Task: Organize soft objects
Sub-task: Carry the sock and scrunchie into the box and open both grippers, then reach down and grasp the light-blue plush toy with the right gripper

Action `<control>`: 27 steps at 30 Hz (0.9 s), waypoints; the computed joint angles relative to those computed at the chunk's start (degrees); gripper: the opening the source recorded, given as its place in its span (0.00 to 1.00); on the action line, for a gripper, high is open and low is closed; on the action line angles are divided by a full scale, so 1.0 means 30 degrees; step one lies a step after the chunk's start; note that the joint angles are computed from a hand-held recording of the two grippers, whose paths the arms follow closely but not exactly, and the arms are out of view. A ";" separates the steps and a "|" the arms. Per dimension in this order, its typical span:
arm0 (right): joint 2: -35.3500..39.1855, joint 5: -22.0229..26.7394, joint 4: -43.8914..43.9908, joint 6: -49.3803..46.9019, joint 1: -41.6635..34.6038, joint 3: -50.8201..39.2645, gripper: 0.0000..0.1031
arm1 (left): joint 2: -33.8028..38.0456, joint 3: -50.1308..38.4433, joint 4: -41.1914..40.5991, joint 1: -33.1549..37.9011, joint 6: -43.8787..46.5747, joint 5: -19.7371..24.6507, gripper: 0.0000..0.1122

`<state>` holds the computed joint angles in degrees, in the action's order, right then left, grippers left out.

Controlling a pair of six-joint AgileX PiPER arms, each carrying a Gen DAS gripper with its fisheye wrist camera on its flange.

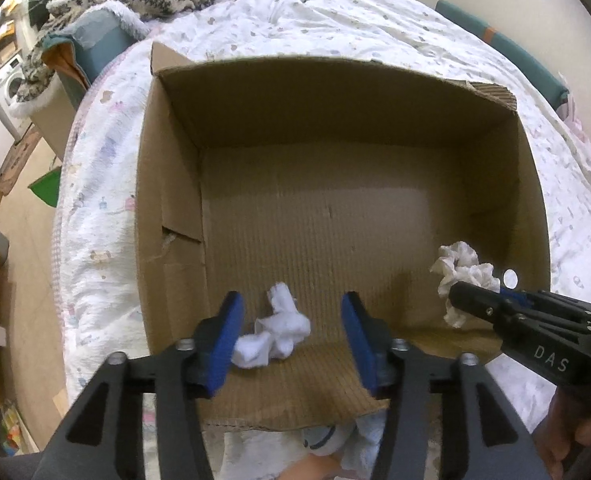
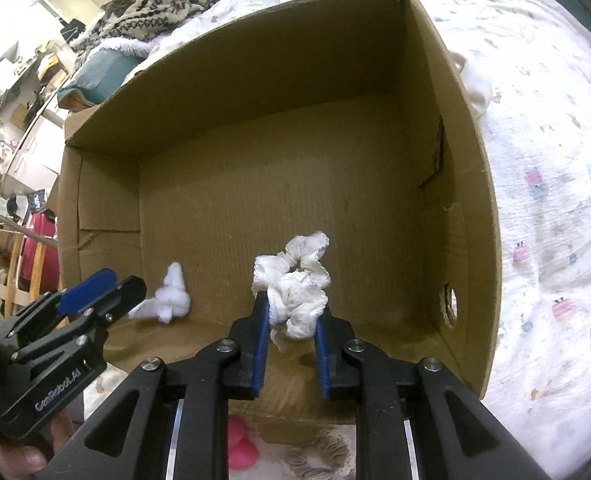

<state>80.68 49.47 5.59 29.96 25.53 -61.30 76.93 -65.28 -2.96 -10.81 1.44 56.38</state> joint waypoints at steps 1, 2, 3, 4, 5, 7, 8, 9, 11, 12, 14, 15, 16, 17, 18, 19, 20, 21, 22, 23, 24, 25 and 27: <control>-0.0019 0.0021 -0.0043 0.0063 0.0022 -0.0022 0.22 | -0.0002 -0.0026 -0.0029 0.0008 0.0079 -0.0028 0.48; -0.0038 0.0061 -0.0137 0.0190 0.0071 -0.0056 0.23 | -0.0038 -0.0059 -0.0197 0.0073 0.0291 0.0058 0.52; -0.0054 0.0140 -0.0216 0.0338 0.0086 -0.0119 0.30 | -0.0006 -0.0165 -0.0388 0.0124 0.0451 0.0311 0.54; -0.0085 0.0236 -0.0301 0.0543 0.0094 -0.0173 0.37 | -0.0046 -0.0208 -0.0519 0.0178 0.0480 0.0506 0.55; -0.0121 0.0276 -0.0425 0.0796 0.0121 -0.0219 0.61 | -0.0113 -0.0218 -0.0694 0.0259 0.0549 0.0617 0.55; -0.0625 -0.0243 -0.0827 0.1314 0.0183 0.0057 0.72 | -0.0365 -0.0258 -0.0625 0.0098 0.0425 0.0845 0.56; -0.0634 -0.0146 -0.1115 0.1532 0.0252 -0.0055 0.72 | -0.0440 -0.0256 -0.0474 0.0009 0.0350 0.0876 0.57; -0.0623 -0.0001 -0.1185 0.1610 0.0209 -0.0148 0.72 | -0.0577 -0.0221 -0.0296 -0.0130 0.0219 0.0908 0.58; -0.0818 -0.0152 -0.0685 0.1442 -0.0091 -0.0074 0.72 | -0.0866 -0.0110 -0.0241 -0.0144 0.0257 0.0882 0.59; -0.0877 -0.0158 -0.0648 0.1483 -0.0127 -0.0074 0.72 | -0.1028 -0.0083 -0.0243 -0.0160 0.0249 0.0904 0.59; -0.1003 0.0023 -0.0890 0.1685 -0.0063 -0.0169 0.72 | -0.1329 -0.0043 -0.0248 -0.0146 0.0244 0.0959 0.59; -0.1113 0.0023 -0.1054 0.1800 0.0031 -0.0186 0.72 | -0.1502 -0.0031 -0.0292 -0.0056 0.0309 0.0996 0.59; -0.1129 0.0088 -0.1291 0.1995 0.0175 -0.0267 0.72 | -0.1569 -0.0029 -0.0292 -0.0029 0.0307 0.0998 0.59; -0.1161 0.0210 -0.1552 0.2224 0.0307 -0.0347 0.72 | -0.1723 -0.0027 -0.0322 0.0057 0.0331 0.1060 0.59; -0.1138 0.0165 -0.1662 0.2361 0.0375 -0.0363 0.72 | -0.1865 -0.0034 -0.0370 0.0174 0.0390 0.1157 0.59; -0.1222 0.0131 -0.1714 0.2476 0.0437 -0.0324 0.72 | -0.1990 0.0010 -0.0435 0.0313 0.0497 0.1227 0.59; -0.1317 0.0090 -0.1824 0.2664 0.0537 -0.0230 0.72 | -0.2097 0.0007 -0.0475 0.0425 0.0537 0.1334 0.59; -0.1359 0.0160 -0.1912 0.2828 0.0607 -0.0231 0.72 | -0.2192 -0.0061 -0.0591 0.0644 0.0656 0.1498 0.59; -0.1515 0.0231 -0.1904 0.2947 0.0634 -0.0141 0.72 | -0.2368 -0.0099 -0.0813 0.0961 0.0854 0.1702 0.59; -0.1687 0.0249 -0.1803 0.2987 0.0626 -0.0054 0.72 | -0.2476 -0.0110 -0.0899 0.1130 0.0945 0.1821 0.59; -0.1846 0.0275 -0.1805 0.3167 0.0735 0.0014 0.72 | -0.2635 -0.0105 -0.0943 0.1294 0.1006 0.1963 0.59; -0.1977 0.0366 -0.1885 0.3375 0.0871 0.0026 0.72 | -0.2823 -0.0068 -0.1038 0.1537 0.1143 0.2073 0.59; -0.2429 0.0534 -0.2042 0.3738 0.1163 0.0221 0.72 | -0.3197 -0.0040 -0.1085 0.1942 0.1381 0.2307 0.59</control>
<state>73.40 51.07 -0.54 41.18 29.02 -60.64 67.34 -65.40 -6.21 -4.99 5.58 63.30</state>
